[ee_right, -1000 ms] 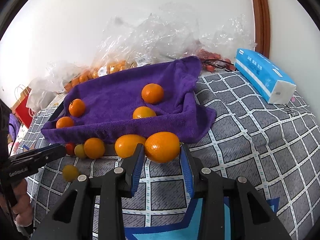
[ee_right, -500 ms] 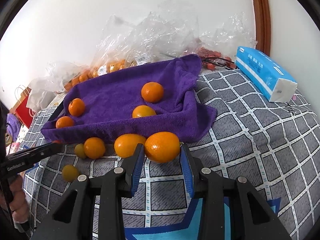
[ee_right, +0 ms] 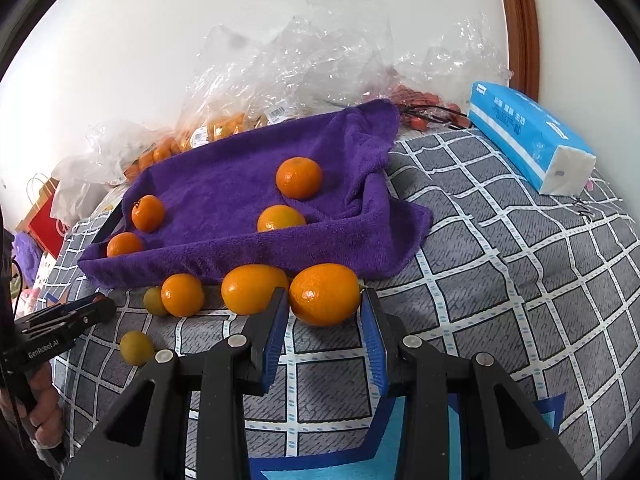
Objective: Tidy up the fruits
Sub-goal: 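Carry the red apple and the orange up over the purple towel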
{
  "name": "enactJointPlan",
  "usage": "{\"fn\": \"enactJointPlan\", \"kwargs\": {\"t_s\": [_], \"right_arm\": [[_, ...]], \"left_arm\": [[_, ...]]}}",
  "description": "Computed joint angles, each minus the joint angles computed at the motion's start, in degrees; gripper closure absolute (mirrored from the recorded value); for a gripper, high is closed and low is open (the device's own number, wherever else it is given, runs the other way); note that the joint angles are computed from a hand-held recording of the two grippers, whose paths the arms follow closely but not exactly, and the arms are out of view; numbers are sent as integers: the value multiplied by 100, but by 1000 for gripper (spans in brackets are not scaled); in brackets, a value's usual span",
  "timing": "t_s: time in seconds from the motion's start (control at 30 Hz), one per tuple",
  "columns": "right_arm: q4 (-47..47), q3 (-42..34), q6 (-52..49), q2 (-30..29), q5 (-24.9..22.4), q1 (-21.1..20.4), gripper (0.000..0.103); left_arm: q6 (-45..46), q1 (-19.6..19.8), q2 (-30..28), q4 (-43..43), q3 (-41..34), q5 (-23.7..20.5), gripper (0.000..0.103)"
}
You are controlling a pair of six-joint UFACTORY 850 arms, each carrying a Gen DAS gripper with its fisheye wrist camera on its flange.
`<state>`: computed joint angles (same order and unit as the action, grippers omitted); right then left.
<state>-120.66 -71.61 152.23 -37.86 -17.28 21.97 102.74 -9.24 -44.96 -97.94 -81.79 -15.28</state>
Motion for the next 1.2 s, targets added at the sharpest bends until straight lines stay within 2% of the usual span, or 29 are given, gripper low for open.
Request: {"fn": "enactJointPlan", "kwargs": {"t_s": [0.07, 0.23, 0.33, 0.47, 0.53, 0.57, 0.63, 0.7, 0.83, 1.2], "right_arm": [[-15, -25, -29, -19, 80, -12, 66], [511, -205, -653, -140, 347, -45, 66], [376, -210, -505, -150, 392, -61, 66], [65, -274, -150, -198, 569, -119, 56], [460, -313, -587, -220, 519, -88, 56], [827, -337, -954, -231, 461, -65, 59], [891, -320, -970, -223, 395, -62, 66], [145, -215, -163, -163, 373, -86, 66], [-658, -9, 641, -29, 69, -43, 66], [-866, 182, 616, 121, -467, 139, 66]], "left_arm": [[-13, 12, 0, -25, 7, -45, 73], [-468, 195, -66, 184, -43, -584, 73], [-488, 219, -73, 145, -34, -665, 73], [-512, 246, -84, 89, -23, -728, 78], [-487, 266, -79, 41, -11, -797, 78], [-430, 276, -73, -16, 3, -833, 78], [-180, 295, -32, -264, 72, -927, 78], [121, 311, 25, -571, 167, -998, 78], [753, 338, 137, -1234, 353, -1120, 78], [2305, 327, 421, -2605, 803, -1455, 78]]}}
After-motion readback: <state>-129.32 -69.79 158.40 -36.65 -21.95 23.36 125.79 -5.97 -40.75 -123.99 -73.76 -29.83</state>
